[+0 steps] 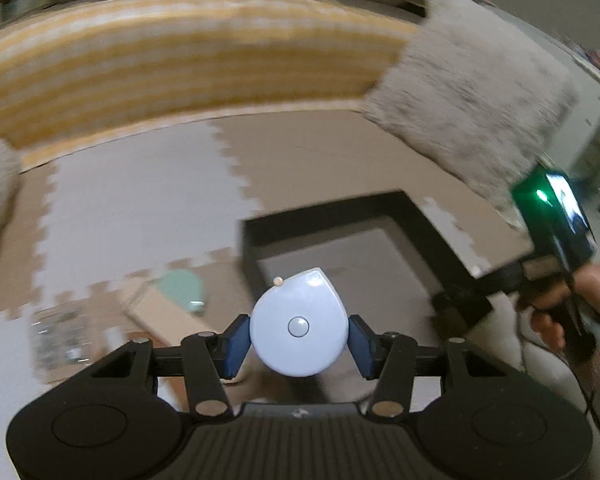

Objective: Organize rigid objects
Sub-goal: 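Carry the tape measure into the black box and open the left gripper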

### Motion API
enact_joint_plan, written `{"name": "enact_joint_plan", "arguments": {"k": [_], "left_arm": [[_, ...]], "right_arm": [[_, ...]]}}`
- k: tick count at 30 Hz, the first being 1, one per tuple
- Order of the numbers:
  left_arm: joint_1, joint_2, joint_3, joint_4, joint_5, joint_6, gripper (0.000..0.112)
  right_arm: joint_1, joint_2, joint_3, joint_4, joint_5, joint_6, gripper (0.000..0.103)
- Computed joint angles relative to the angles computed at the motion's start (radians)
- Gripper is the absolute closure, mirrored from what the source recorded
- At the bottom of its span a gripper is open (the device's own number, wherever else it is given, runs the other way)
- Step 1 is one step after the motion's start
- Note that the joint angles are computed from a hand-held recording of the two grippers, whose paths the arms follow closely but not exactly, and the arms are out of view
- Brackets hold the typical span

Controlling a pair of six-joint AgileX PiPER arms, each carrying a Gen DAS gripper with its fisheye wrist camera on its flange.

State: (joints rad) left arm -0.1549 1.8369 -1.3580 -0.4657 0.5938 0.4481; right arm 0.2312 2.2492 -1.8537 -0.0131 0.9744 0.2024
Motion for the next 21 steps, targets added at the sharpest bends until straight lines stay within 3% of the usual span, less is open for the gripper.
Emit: {"name": "enact_joint_plan", "arguments": {"k": [9, 17, 21], "left_arm": [[-0.097, 0.091, -0.026, 0.082, -0.078, -0.033, 0.059], [-0.112, 0.102, -0.028, 0.113, -0.053, -0.018, 0.058], [-0.099, 0.098, -0.035, 0.062, -0.015, 0.018, 0.048]], "right_arm": [[0.003, 0.0, 0.0, -0.004, 0.0, 0.004, 0.099], [0.002, -0.001, 0.001, 0.0, -0.001, 0.005, 0.099], [0.001, -0.001, 0.001, 0.002, -0.001, 0.002, 0.099]]}}
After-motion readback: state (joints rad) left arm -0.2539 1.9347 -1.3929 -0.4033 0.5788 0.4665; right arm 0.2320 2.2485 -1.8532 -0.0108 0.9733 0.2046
